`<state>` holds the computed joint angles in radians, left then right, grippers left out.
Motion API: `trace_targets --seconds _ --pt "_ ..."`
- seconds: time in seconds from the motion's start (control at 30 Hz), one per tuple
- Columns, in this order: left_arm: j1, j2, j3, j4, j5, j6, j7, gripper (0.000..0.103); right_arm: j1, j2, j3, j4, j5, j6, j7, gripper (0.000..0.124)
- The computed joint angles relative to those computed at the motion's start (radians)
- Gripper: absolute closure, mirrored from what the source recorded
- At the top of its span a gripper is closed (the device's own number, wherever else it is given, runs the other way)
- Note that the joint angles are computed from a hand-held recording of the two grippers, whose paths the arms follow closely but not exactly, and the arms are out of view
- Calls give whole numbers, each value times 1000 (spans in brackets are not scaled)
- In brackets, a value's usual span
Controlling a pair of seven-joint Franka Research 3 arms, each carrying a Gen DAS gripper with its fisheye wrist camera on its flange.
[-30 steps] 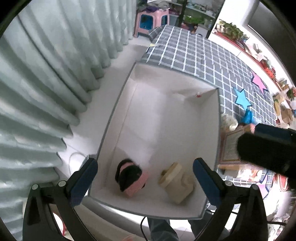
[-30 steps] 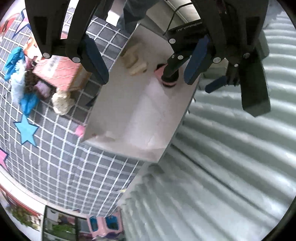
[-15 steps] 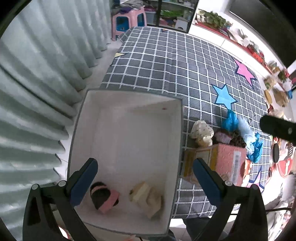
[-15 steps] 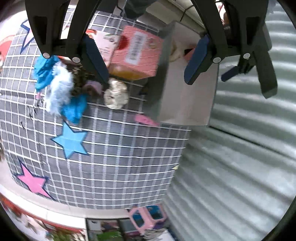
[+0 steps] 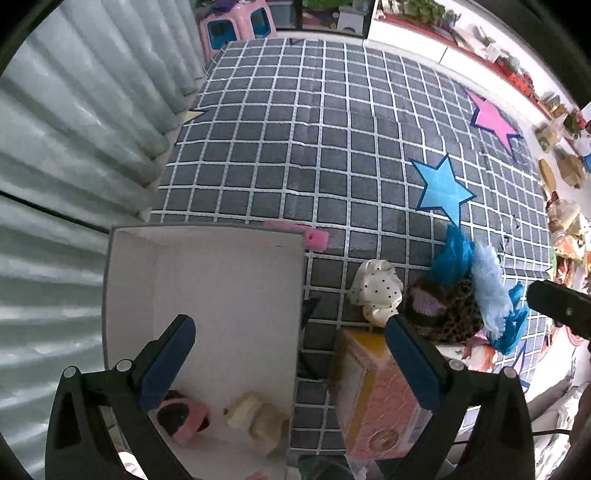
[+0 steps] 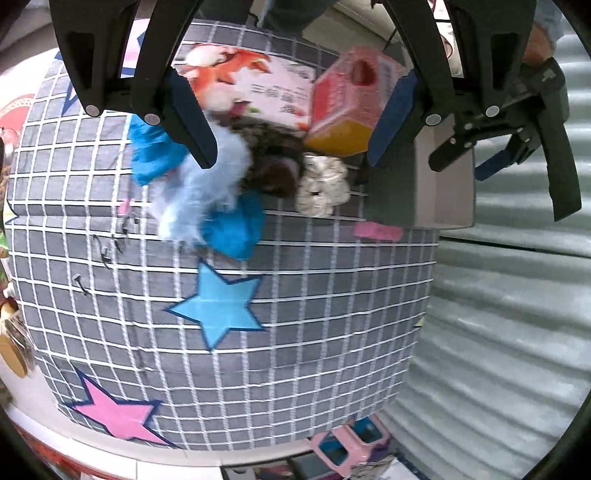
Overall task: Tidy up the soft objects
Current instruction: 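Move both tools back from the box to the pile on the table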
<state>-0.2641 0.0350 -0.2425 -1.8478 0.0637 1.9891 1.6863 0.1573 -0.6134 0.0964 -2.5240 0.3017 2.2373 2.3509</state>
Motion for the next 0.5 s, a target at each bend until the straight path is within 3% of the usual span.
trace_targets --seconds 0.27,0.5 --pt "-41 129 -20 142 93 -85 -53 0 -48 -39 -55 -53 7 -42 -54 39" --pt "-88 299 -16 323 205 -173 -67 0 -76 -2 -87 -67 39 -57 -119 39"
